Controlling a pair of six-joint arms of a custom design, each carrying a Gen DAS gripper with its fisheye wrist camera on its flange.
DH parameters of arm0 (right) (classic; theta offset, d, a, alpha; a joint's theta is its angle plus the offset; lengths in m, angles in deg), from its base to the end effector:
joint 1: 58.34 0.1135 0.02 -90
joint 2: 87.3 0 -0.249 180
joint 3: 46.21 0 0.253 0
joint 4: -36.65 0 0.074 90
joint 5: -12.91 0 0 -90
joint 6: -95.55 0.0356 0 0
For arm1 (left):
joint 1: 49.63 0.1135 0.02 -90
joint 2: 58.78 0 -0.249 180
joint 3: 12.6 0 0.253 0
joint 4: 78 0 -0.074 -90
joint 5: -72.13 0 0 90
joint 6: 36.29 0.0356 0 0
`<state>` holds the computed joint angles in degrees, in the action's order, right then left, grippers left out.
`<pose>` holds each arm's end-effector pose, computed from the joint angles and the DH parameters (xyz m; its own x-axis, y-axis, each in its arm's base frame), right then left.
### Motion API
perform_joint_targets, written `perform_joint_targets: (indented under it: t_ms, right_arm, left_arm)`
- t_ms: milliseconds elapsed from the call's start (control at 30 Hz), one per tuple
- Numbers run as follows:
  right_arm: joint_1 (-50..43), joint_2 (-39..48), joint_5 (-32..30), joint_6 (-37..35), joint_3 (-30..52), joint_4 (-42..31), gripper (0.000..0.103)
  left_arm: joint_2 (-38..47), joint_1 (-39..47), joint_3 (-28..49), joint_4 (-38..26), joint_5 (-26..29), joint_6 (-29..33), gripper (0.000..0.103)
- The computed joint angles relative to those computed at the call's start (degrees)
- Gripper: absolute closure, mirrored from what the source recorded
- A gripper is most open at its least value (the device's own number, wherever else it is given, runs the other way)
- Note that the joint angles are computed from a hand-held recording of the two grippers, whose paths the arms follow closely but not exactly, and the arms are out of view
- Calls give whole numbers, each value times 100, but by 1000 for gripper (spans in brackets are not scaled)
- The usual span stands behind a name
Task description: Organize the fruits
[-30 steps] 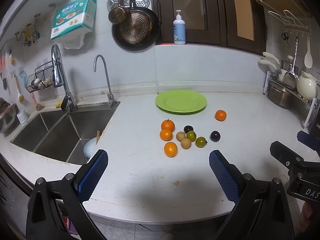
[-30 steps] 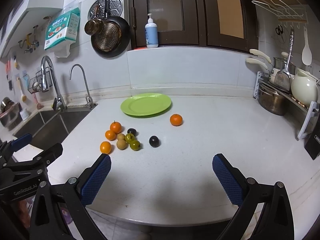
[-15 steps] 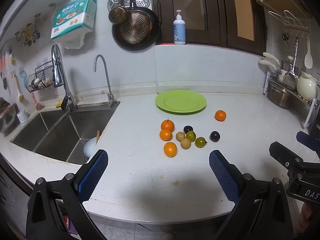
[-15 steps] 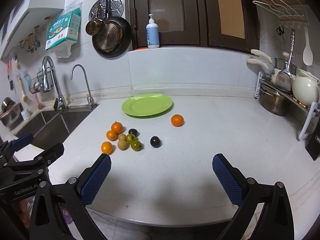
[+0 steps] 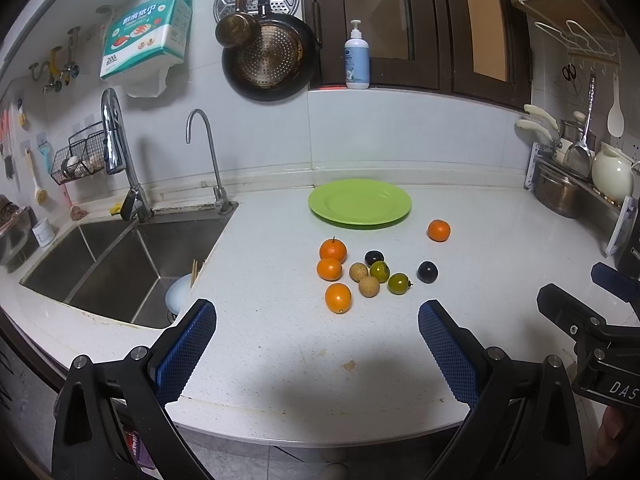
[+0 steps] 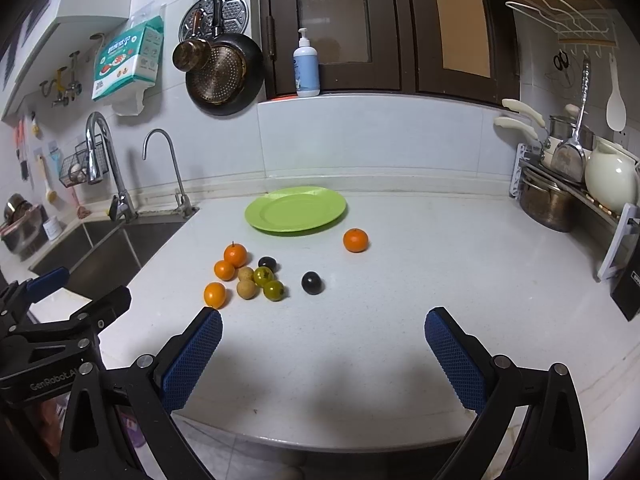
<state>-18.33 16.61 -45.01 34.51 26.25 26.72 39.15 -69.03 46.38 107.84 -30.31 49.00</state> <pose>0.2985 0.2259 0.1543 -0.5590 0.0664 -0.8265 0.0356 0.9978 0.0561 0.3253 -0.1064 0.1417 -0.5262 0.1003 -0.8445 0.1113 0.9926 0.0485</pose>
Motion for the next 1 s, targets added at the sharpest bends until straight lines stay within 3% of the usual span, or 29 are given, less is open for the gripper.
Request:
perform_joint_targets:
  t_ms: [1000]
  right_arm:
    - [-180, 369, -365, -184, 404, -42, 1]
  left_arm:
    - [461, 126, 439, -150, 121, 165, 0]
